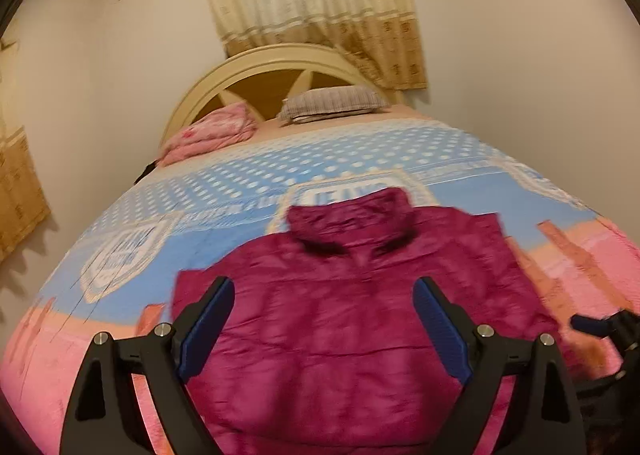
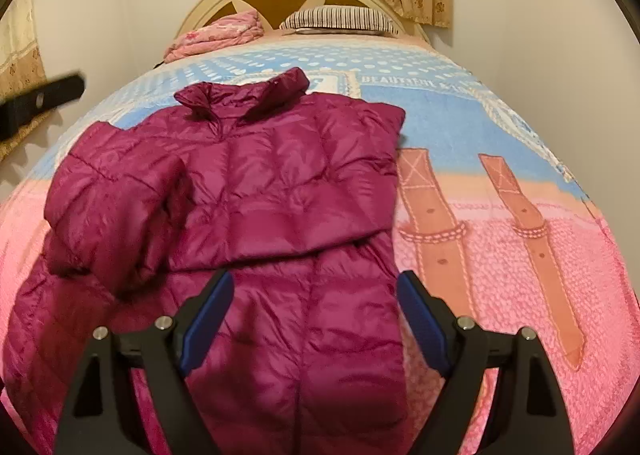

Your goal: Fold large clothes

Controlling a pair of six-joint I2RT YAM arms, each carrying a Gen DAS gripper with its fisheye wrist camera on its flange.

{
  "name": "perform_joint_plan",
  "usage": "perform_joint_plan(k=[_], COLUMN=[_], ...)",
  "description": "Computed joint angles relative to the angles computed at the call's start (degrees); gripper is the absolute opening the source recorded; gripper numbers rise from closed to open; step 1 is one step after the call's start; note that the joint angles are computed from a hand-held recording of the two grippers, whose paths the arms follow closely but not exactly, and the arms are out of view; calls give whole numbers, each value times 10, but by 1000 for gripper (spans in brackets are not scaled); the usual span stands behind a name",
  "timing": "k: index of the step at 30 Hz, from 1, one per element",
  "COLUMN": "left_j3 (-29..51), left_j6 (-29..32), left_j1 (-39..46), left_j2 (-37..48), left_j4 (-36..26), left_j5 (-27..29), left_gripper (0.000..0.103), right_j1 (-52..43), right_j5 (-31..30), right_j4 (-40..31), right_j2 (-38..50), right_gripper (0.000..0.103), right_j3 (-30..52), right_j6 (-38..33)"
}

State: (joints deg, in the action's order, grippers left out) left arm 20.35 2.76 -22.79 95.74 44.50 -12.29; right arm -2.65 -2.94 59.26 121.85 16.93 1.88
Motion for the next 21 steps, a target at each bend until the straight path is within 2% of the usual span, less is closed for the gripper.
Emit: perform_joint_plan(k=[7, 12, 14, 15, 16, 18, 21], left_j3=[10, 16, 23, 25, 25, 25, 26], left_j6=[47, 67, 76, 81, 82, 90, 100], left_j1=[187, 288, 312, 326, 331, 347, 364], left_j2=[73, 101, 111, 114, 116, 119, 128], left_j4=[35, 37, 31, 31, 32, 34, 41], left_j5=[79, 132, 144, 151, 154, 164, 172], left_gripper=[91, 91, 91, 91, 91, 91, 91], right_j1=[31, 79, 89, 93, 96, 99, 93], right_j5=[-68, -123, -151, -169, -182, -176, -152], right_j4=[-108, -180, -225, -250, -262, -236, -203], right_j2=[-53, -32, -3, 11, 20, 12, -24], right_gripper=[86, 84, 60, 31, 27, 21, 17], right_j3=[53, 127, 174, 196, 208, 188, 138], right_j6=[45, 73, 81, 81, 84, 88, 79])
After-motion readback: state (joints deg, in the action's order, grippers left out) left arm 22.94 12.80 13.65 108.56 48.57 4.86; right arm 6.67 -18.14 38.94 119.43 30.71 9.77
